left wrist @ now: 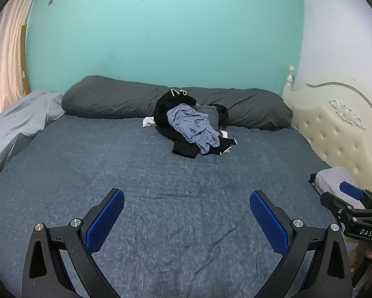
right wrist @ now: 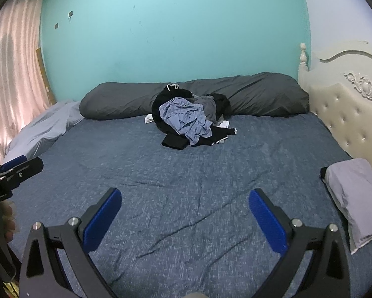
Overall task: Fold clothes
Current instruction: 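Reach the right gripper into the clothes pile and grasp the blue plaid boxers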
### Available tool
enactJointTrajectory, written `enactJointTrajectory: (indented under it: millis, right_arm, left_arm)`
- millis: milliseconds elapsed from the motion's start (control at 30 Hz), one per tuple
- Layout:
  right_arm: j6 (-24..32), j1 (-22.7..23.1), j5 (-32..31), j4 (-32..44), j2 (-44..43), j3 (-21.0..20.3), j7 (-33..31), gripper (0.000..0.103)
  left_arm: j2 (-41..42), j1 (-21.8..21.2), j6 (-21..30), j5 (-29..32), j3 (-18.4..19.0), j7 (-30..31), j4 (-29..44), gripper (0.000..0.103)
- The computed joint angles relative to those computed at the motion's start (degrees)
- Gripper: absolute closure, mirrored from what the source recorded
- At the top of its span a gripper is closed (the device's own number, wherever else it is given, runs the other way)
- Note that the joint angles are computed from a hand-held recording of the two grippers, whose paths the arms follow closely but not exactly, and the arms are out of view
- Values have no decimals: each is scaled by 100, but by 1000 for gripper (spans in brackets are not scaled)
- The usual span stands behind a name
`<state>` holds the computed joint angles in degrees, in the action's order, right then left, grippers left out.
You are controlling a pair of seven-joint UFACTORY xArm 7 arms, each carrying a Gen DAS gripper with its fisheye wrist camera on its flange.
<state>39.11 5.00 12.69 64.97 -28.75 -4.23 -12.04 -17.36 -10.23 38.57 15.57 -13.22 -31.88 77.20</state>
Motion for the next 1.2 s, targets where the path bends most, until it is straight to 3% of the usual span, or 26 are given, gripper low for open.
enactJointTrajectory:
  millis: [600,867,1100,1200]
  right_arm:
    - [-453,-198,437,1891,2657,265,-359,0]
    - [-219,-428,273,3393,4160,547,-65,0]
    - [81,-440,-373,4960,5588,612,385,0]
    - [452,-429,-581,5953,6367,619,471,0]
  left_arm:
    - [2262,-242,-198,88,660,302,1826,0]
    - [3434,-356,-100,-262,984,689,3011,0]
    - [4543,-350,122,-592,1186,1005,4262,0]
    - [5030,-295,250,-766,1219,1141,4824,0]
